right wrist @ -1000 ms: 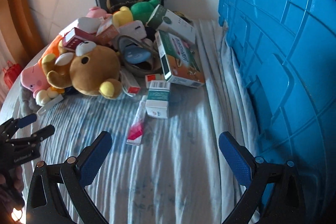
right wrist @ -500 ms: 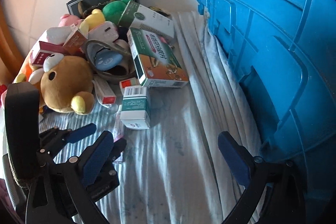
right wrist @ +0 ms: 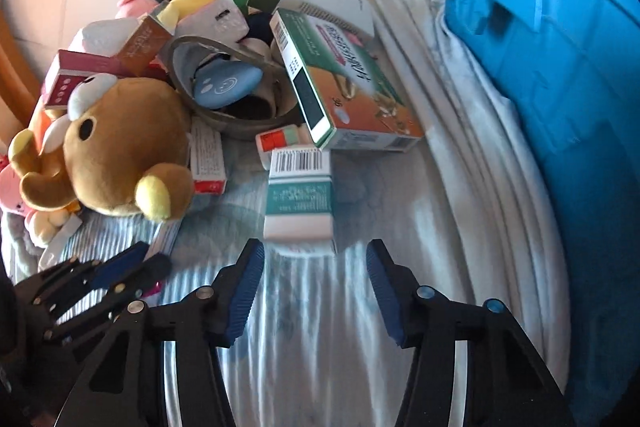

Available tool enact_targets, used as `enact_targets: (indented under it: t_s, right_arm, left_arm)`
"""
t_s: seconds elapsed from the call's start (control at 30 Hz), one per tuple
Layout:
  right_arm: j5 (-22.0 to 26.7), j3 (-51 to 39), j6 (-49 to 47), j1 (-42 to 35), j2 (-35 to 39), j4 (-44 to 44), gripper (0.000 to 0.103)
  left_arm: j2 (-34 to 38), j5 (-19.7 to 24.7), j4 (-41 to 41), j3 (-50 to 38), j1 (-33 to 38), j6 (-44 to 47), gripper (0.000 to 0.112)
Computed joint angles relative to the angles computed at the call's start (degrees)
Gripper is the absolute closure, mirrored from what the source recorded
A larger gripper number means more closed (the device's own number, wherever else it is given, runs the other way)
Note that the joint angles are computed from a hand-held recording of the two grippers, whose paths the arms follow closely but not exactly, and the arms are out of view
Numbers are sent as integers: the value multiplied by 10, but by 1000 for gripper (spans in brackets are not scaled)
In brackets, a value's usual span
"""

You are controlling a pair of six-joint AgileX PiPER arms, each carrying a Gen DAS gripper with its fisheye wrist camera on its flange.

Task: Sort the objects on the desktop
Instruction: 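Grasp the white-pink ointment tube with left gripper while right grasps white-green box, then carry the ointment tube and white-green box over the crate with both grippers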

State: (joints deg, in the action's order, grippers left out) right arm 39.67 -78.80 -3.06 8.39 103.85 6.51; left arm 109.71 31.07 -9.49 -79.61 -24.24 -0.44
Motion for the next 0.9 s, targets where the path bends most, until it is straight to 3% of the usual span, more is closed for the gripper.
enact_targets:
  t_s: [0.13,0.2,0.3,0.67,0.8,0.9]
  right_arm:
    - [9,-42,4,8,39,-16,50]
    - [16,-55,-2,10,53,-19,67]
    - [21,-47,-10,13,45,-16,68]
    - [1,106,-68,41,-141,13,68]
    - [-5,122,-76,51,-218,9,68]
    - [2,109,-62,65,-263,-6,68]
  left_arm:
    - [16,4,3,-22,-3,-6,95]
    - [17,7,7,-25,-5,-2,95]
    - [-10,5,3,6,-5,3,95]
    - [-192,-16,84,141,-26,-81,95]
    - [-251,-6,180,139,-53,-182,95]
    - [-278,32,265,112,-85,-264,95]
